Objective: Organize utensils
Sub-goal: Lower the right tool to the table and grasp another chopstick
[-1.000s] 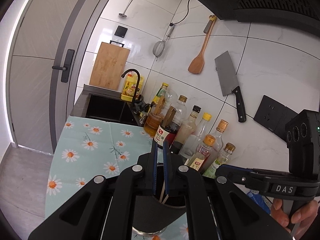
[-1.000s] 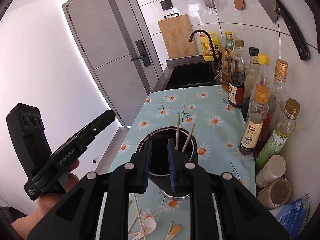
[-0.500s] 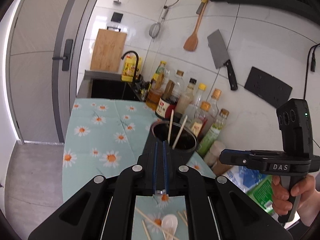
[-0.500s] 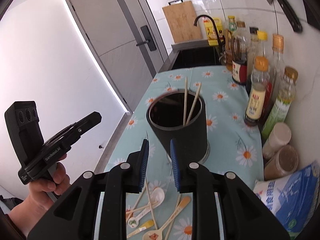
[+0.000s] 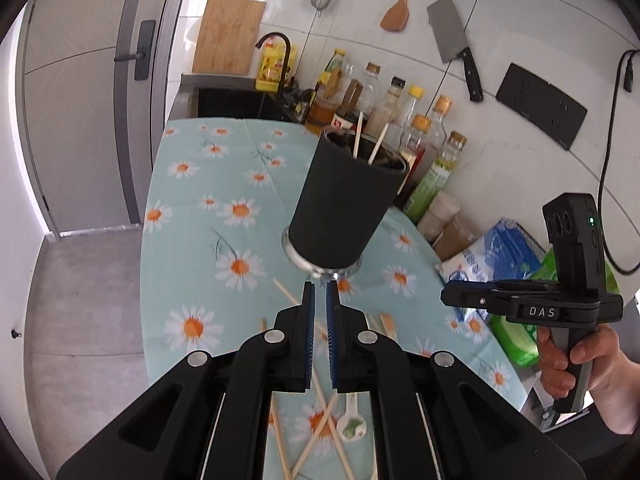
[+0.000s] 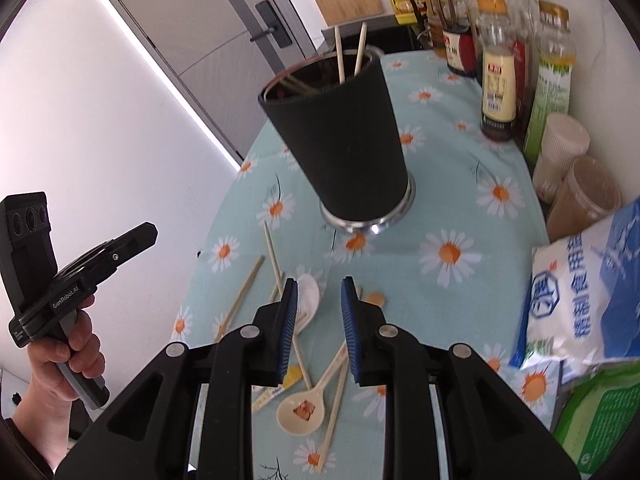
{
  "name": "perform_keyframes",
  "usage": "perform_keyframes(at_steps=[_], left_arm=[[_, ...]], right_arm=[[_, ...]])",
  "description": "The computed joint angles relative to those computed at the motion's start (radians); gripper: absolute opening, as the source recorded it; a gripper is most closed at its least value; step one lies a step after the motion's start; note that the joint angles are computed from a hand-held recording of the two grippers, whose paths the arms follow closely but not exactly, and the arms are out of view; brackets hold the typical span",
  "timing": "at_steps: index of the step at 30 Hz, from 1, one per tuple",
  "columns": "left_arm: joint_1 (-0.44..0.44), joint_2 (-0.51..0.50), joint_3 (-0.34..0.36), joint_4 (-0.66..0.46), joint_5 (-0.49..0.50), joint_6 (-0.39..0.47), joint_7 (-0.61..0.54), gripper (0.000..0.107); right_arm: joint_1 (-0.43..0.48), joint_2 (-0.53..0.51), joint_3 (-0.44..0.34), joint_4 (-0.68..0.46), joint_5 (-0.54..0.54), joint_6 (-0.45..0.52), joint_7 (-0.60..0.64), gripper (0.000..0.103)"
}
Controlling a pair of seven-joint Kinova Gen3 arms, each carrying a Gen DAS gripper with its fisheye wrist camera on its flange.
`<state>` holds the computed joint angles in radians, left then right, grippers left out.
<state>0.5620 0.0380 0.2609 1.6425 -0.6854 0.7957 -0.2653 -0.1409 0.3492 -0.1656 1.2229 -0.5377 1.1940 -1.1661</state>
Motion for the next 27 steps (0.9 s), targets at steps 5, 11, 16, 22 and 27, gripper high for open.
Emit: perform_keyframes(at_steps=[5,11,16,22,27], left_arm=[[0.012,-0.002,0.010,0.023,0.038,0.041,-0.004,0.006],[0.013,-0.011,0.015,0.066,0.107,0.041,-0.007,0.034],[0.007,-0.028,0.027,0.120,0.121,0.007,0.038,0.039],[-0.002,-0.038,0.035,0.141,0.177,0.027,0.043,0.059],[-0.019,-0.066,0.042,0.176,0.215,0.029,0.042,0.078]], right_arm=[[-0.024,0.006,-0.006,0.021,0.031,0.034,0.019,0.029],[-0.091,0.036,-0.012,-0.026,0.106,0.071,0.032,0.029],[-0.168,0.096,-0.012,-0.112,0.188,0.105,0.018,0.029],[-0.276,0.185,0.000,-0.234,0.313,0.174,-0.006,0.029],[-0.336,0.237,0.012,-0.321,0.380,0.245,-0.022,0.028]])
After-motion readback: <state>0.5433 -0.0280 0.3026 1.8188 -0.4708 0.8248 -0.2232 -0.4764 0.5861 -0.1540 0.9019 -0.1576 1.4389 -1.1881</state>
